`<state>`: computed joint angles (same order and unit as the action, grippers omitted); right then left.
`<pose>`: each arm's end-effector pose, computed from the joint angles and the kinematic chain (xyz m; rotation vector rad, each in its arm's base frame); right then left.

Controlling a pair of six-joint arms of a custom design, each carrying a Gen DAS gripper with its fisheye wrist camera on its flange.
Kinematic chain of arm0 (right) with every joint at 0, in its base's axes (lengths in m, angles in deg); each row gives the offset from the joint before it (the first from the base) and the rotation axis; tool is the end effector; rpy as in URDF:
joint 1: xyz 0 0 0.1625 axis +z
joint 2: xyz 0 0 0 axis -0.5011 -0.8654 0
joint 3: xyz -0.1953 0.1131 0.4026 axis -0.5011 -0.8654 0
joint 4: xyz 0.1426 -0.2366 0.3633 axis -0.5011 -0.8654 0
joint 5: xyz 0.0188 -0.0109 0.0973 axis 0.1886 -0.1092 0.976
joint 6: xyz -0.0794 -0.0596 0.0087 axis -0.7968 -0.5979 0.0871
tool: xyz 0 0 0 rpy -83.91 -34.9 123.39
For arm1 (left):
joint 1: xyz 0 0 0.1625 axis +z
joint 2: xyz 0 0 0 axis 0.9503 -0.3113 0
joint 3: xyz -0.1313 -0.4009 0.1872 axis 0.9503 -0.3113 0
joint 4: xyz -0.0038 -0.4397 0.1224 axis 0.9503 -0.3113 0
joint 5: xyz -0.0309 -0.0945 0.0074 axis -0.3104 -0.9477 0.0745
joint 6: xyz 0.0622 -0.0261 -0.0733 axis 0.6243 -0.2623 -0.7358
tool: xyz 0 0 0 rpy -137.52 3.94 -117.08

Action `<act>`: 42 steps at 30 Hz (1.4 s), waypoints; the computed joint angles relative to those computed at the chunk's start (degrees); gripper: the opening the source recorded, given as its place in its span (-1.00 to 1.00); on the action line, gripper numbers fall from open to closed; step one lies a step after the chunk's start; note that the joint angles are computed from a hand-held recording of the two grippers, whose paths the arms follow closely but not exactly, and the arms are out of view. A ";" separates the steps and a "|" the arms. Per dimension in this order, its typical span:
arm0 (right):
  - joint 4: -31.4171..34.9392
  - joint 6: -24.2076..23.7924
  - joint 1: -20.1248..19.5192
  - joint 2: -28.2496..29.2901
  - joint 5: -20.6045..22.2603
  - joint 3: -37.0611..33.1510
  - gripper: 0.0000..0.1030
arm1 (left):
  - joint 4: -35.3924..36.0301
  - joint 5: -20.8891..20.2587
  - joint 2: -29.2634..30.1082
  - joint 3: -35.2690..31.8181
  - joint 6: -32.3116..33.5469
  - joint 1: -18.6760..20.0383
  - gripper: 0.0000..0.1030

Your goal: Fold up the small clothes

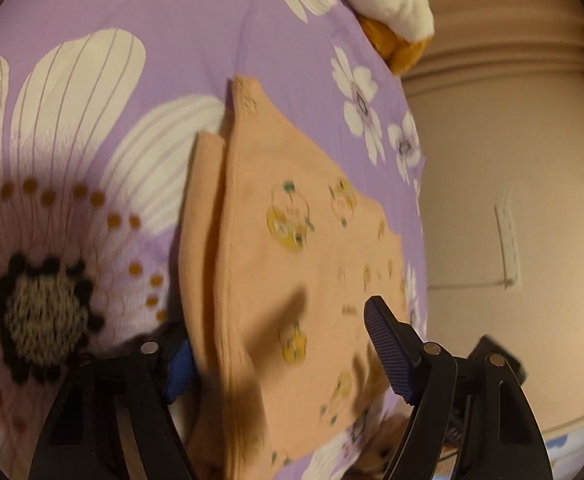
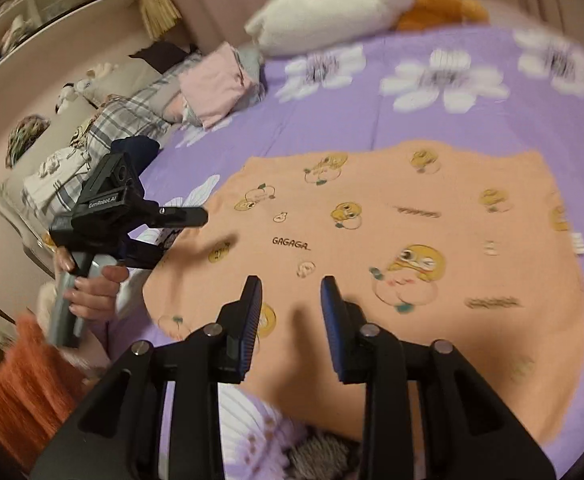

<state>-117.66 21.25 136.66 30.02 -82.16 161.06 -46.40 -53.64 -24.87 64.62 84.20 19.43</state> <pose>0.3012 -0.6389 -0.0400 0.3630 -2.8124 0.7803 0.1325 -0.8180 0.2588 -0.1571 -2.9408 0.3002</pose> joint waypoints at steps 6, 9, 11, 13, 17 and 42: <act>-5.00 6.32 -4.82 1.67 6.46 2.95 -1.00 | -11.20 9.34 -1.71 5.90 2.96 -1.78 -0.39; 1.62 11.00 -4.24 0.86 4.91 0.86 -1.00 | -12.42 7.91 -1.16 5.28 -3.67 -0.79 -0.51; -1.32 8.98 -4.09 1.46 4.80 1.35 -1.00 | -13.78 10.84 -1.90 6.60 -6.47 -1.86 -0.60; -4.98 8.70 -4.17 1.93 5.47 2.51 -1.00 | -15.14 15.09 -3.04 8.69 -6.86 -4.12 -0.65; -6.28 7.70 -4.11 0.05 6.18 4.99 -0.99 | -15.13 14.19 -4.78 11.42 -7.17 -7.86 -0.65; -8.61 17.14 -15.45 -10.08 32.19 15.52 -0.15 | -24.22 25.82 -14.62 31.37 9.31 -14.70 0.22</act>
